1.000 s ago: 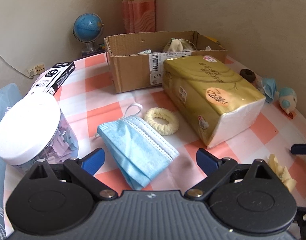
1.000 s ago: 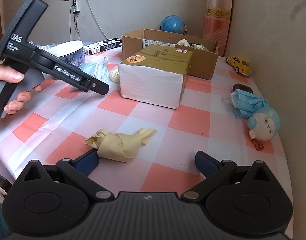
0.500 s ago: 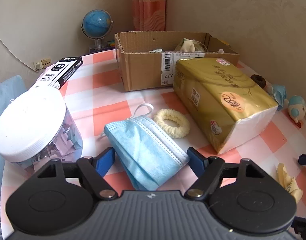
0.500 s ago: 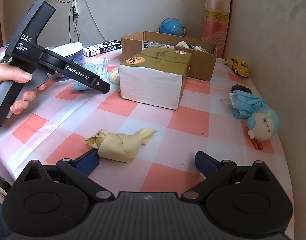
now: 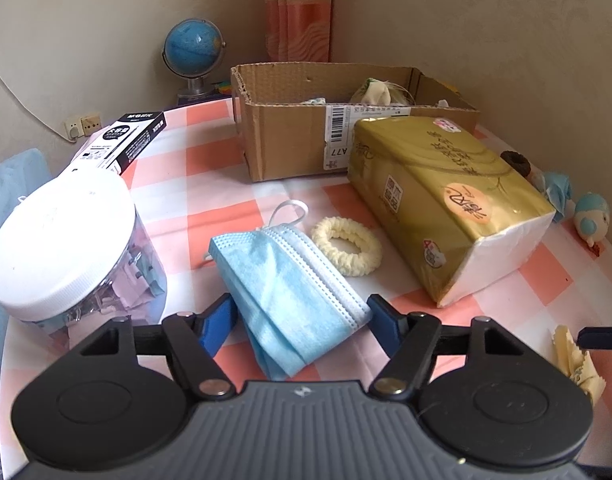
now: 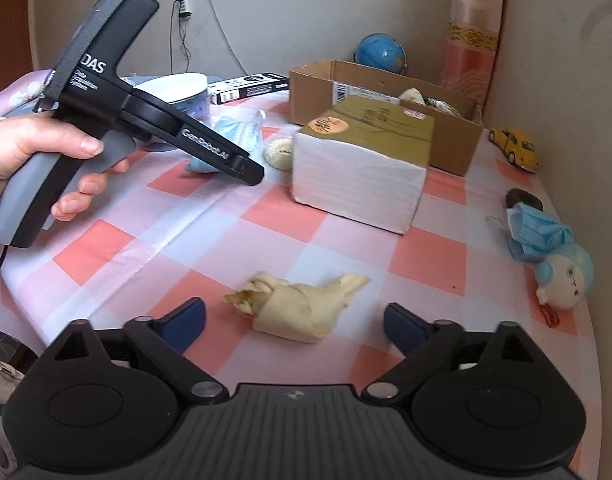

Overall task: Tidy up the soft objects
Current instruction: 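Grasp the blue face mask with the left gripper while the right gripper grasps the beige knotted cloth, then carry the mask into the box and open the left gripper while the right carries the beige cloth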

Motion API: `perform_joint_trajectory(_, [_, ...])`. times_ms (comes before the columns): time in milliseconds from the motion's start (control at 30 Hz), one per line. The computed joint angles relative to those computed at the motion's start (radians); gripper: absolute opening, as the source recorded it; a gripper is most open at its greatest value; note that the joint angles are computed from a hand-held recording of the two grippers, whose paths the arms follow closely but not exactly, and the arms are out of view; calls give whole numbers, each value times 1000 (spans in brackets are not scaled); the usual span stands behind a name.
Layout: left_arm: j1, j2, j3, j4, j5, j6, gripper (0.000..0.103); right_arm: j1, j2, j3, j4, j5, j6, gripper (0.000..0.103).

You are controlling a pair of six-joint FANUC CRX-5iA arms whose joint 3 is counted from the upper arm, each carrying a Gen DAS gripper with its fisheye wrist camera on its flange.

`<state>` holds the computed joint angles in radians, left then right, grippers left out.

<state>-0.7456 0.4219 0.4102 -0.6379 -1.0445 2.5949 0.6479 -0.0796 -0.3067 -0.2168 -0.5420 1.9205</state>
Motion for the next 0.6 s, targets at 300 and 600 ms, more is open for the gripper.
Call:
perform_joint_trajectory(300, [12, -29, -40, 24, 42, -37, 56, 17, -2, 7, 61, -23, -77, 56])
perform_joint_trajectory(600, [28, -62, -70, 74, 64, -112, 48, 32, -17, -4, 114, -21, -134, 49])
